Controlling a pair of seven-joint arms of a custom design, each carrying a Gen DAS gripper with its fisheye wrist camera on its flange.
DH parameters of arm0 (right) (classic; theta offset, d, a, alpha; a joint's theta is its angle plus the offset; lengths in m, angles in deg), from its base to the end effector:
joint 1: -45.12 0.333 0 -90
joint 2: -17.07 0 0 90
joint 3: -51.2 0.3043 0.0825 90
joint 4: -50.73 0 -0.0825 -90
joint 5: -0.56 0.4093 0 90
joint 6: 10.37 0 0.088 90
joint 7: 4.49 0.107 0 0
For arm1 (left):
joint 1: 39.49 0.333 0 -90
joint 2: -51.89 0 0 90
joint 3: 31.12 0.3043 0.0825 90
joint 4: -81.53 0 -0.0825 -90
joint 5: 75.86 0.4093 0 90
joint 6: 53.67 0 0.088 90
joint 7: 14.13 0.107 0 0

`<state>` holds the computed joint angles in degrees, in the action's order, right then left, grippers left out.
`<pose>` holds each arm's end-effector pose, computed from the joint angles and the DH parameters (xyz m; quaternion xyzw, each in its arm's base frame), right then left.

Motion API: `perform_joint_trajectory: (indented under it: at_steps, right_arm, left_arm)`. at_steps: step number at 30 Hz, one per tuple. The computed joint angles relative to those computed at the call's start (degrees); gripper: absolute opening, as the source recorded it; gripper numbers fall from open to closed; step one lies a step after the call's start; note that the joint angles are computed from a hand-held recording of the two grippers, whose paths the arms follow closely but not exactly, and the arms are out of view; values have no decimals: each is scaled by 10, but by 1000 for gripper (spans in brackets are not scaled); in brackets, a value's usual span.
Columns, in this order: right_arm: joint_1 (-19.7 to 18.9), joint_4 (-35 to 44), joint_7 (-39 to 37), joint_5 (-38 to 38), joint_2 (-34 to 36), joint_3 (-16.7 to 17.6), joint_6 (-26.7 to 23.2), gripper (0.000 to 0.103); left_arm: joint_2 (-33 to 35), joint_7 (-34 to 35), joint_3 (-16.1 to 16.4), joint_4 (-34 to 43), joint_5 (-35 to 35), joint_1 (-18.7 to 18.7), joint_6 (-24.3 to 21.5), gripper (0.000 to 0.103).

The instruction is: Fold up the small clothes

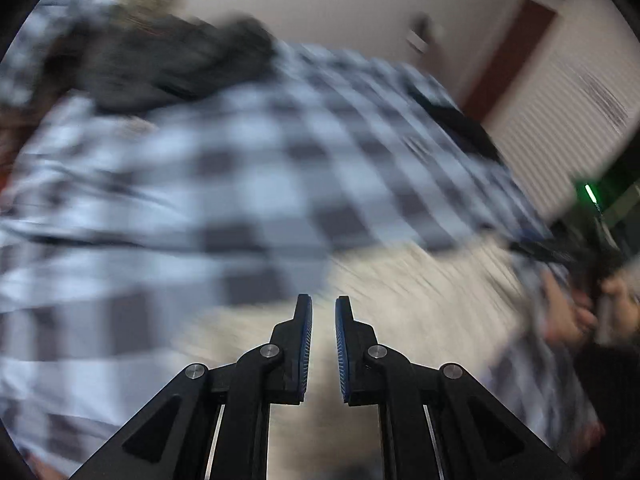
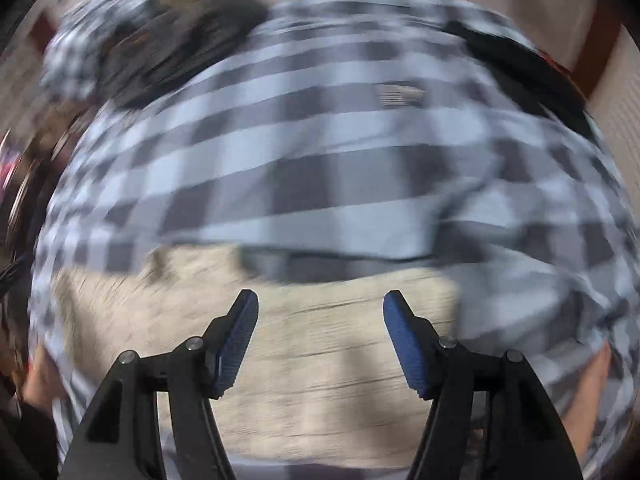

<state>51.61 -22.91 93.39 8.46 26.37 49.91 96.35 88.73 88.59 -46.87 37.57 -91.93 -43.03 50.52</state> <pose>0.6464 0.0710 0.6904 -0.6702 0.7100 -0.0755 0.2026 0.7337 -0.1874 0.6275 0.5028 -0.8100 0.3014 0.0162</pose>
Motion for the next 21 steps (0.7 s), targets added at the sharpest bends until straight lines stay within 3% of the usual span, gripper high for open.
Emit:
perform_joint_trajectory:
  at_steps: [4,6,8,9,12,14,16,17,18,19,21]
  right_arm:
    - [28,-67,-113,17,-23,29,46,61]
    - [40,-84,-160,1,-17,34,18,61]
    - [47,-111,-181,-21,-23,31,11,61]
    - [38,-131,-206,1,-29,25,18,66]
    - [3,-117,-236,83,-12,5,1,66]
    - [-10,-93,-190,48,6,-13,3,65]
    - [-44,-60,-175,92,33,-24,-17,44]
    - [-66,-38,-169,128,50,-29,-39,13]
    - [-77,-19,-157,129,63,-32,-54,0]
    - [-88,-2,-145,130,75,-35,-66,0]
    - [-93,4,-118,93,71,-44,-43,0]
  left_arm:
    - [-1,4,-5,-50,2,-16,-51,10]
    - [-13,-4,10,-100,23,-19,-39,10]
    - [-12,-2,1,-130,-14,10,-31,9]
    - [-3,-7,-5,-124,-40,27,-41,9]
    - [25,-42,4,-74,-48,42,-65,9]
    - [17,-49,16,-77,-32,49,-48,10]
    - [8,-64,32,-90,-3,49,-26,10]
    - [24,-88,34,-66,-6,57,-38,9]
    - [36,-108,32,-49,-11,66,-46,10]
    - [42,-133,37,-38,-5,68,-45,10]
    - [38,-186,94,-25,116,22,-35,11]
